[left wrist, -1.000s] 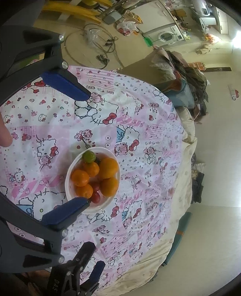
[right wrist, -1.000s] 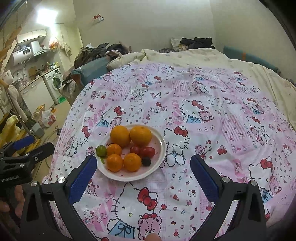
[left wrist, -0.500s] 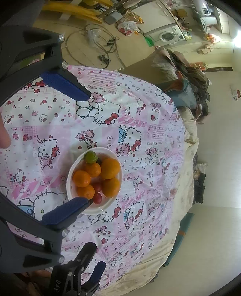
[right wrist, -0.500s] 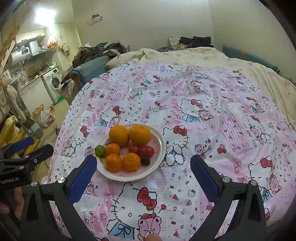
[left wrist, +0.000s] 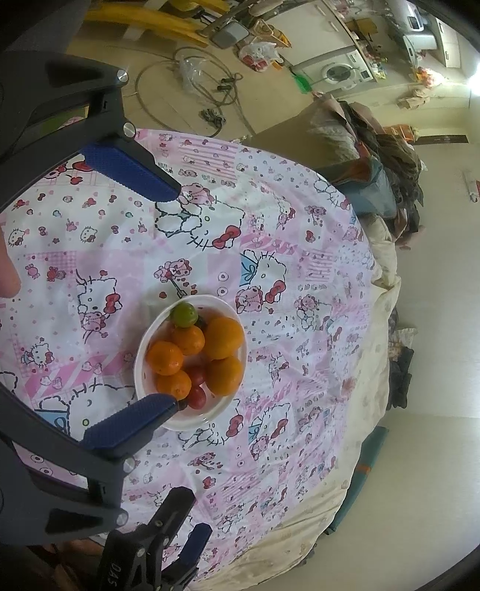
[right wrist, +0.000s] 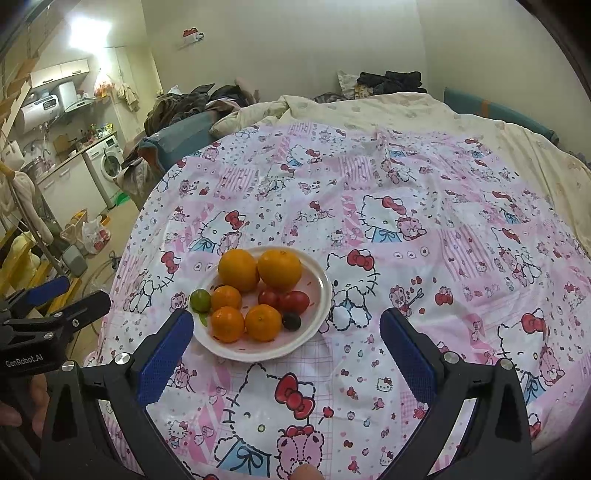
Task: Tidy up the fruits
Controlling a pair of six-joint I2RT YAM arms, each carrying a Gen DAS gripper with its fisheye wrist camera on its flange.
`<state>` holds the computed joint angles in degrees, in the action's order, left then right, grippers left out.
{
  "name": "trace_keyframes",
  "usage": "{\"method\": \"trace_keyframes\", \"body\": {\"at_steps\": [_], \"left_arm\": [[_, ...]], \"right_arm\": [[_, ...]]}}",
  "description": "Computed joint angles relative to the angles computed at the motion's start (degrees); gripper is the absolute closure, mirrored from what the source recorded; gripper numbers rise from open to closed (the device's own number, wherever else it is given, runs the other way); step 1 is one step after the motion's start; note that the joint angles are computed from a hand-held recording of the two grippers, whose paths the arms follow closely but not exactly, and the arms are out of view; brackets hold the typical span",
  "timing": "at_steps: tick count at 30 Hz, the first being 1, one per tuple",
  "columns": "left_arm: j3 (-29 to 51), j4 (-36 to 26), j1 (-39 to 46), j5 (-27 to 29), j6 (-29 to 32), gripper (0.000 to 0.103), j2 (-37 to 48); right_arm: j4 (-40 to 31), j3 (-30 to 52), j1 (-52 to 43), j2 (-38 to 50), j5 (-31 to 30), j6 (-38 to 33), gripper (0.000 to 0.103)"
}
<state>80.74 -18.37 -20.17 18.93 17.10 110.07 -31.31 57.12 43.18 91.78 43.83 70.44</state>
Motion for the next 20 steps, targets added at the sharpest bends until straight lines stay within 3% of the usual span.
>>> {"method": "trace_keyframes", "body": {"at_steps": [20], "left_arm": [[-0.41,-0.09,-0.16,0.22,0.15,0.000,0.02]], "right_arm": [[1.49,-0.28,-0.28,0.04,-0.94,-0.30,0.000]]}}
